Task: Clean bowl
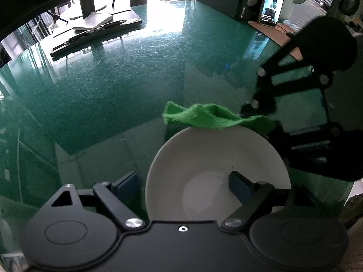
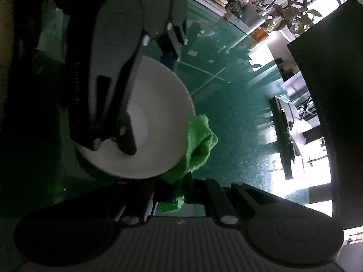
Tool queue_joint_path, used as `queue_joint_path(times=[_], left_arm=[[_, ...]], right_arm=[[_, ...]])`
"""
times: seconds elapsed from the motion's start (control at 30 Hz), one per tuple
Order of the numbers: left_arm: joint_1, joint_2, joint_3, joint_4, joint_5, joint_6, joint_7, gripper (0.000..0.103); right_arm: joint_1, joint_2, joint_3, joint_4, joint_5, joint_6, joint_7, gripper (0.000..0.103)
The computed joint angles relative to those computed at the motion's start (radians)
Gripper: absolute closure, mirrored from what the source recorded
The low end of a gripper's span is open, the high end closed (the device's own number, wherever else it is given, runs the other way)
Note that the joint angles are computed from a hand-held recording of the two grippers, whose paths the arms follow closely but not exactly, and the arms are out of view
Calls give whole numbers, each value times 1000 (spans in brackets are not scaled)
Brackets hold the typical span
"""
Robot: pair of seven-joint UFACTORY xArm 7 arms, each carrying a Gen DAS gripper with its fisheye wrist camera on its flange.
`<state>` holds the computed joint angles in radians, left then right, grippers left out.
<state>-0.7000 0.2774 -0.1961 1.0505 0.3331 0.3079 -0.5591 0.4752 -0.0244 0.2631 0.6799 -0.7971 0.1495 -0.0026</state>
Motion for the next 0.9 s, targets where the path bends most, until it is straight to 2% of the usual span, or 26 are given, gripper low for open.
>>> queue_joint_path(times=[0.13, 0.2, 0.3, 0.33, 0.4, 0.53, 0.6, 0.77, 0.9], left_arm=[[-6, 1, 5, 1, 7, -1, -9, 14], [-6, 1, 5, 2, 9, 2, -11, 13], [-6, 1, 4, 2, 9, 5, -13, 13], [-7, 1, 4, 3, 10, 6, -16, 13], [-9, -1, 6, 1, 14, 5, -23, 13], [-12, -3, 9, -4, 24, -1, -38, 13], [-13, -3, 9, -5, 28, -3, -44, 13], [-15, -6, 9, -5, 33, 1, -54, 13], [-15, -7, 9, -6, 38, 1, -61, 13]], right_arm=[[4, -26, 7, -35, 84, -12, -56, 98], [-9, -11, 14, -18, 38, -9, -14, 98], [-16, 23, 8, 30, -146, 15, 146, 98], [-10, 28, 1, 37, -166, 18, 169, 97], [-2, 31, -11, 39, -180, 17, 186, 97], [6, -5, -13, -9, -93, -15, 124, 98], [-2, -23, -5, -25, -97, -26, 126, 98], [-29, 23, 6, 47, -346, 12, 329, 98], [-9, 26, -17, 46, -345, 7, 329, 98]])
